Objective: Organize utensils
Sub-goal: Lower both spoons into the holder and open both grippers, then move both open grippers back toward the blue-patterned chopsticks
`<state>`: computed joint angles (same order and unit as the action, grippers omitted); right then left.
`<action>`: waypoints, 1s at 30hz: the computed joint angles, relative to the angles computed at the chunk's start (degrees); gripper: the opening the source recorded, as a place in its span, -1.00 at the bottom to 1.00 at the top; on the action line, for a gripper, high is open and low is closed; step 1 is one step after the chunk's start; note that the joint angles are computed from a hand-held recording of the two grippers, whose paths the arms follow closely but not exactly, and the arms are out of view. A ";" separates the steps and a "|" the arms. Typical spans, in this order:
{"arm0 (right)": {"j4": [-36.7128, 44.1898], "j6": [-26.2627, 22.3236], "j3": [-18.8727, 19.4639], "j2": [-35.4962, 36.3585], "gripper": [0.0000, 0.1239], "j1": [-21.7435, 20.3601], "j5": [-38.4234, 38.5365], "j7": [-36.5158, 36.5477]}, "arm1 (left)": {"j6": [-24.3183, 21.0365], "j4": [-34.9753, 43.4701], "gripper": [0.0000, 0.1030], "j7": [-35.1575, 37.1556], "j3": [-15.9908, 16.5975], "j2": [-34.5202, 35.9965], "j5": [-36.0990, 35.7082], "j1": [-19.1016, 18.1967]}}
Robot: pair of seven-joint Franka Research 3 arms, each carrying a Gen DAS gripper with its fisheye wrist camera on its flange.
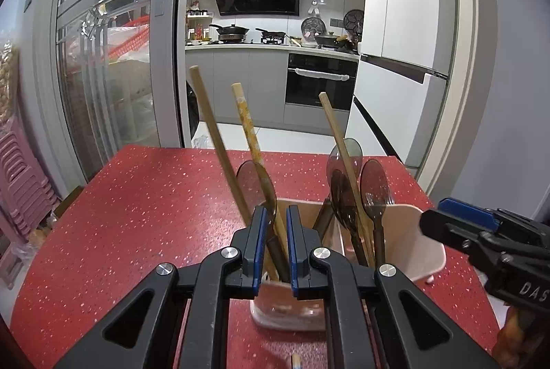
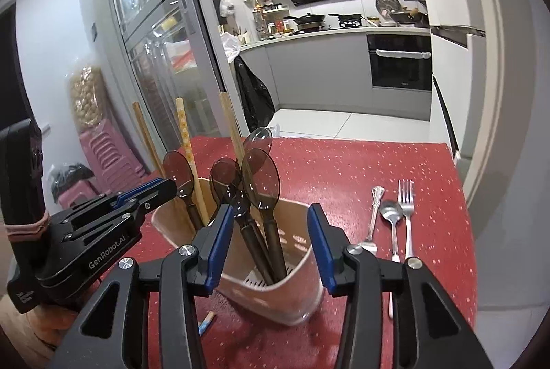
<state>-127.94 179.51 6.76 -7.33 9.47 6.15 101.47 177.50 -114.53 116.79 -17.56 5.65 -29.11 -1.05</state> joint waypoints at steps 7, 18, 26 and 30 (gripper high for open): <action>-4.03 -2.08 2.47 -5.50 -0.09 -1.62 -1.57 5.48 | -3.17 -4.94 -0.31 -0.89 3.80 -5.52 0.28 -2.32; -8.85 -7.71 2.55 -10.92 -0.04 1.76 4.48 8.19 | -7.64 -15.26 -0.30 0.84 13.47 -14.21 -1.28 -8.65; -10.67 -12.21 3.50 -11.87 0.02 3.40 4.38 12.48 | -7.13 -21.70 1.00 -0.56 17.95 -17.91 -2.31 -10.71; -10.76 -14.72 2.80 -11.47 0.17 5.67 5.62 12.55 | -5.71 -24.45 1.00 -4.36 17.64 -18.33 3.60 -9.14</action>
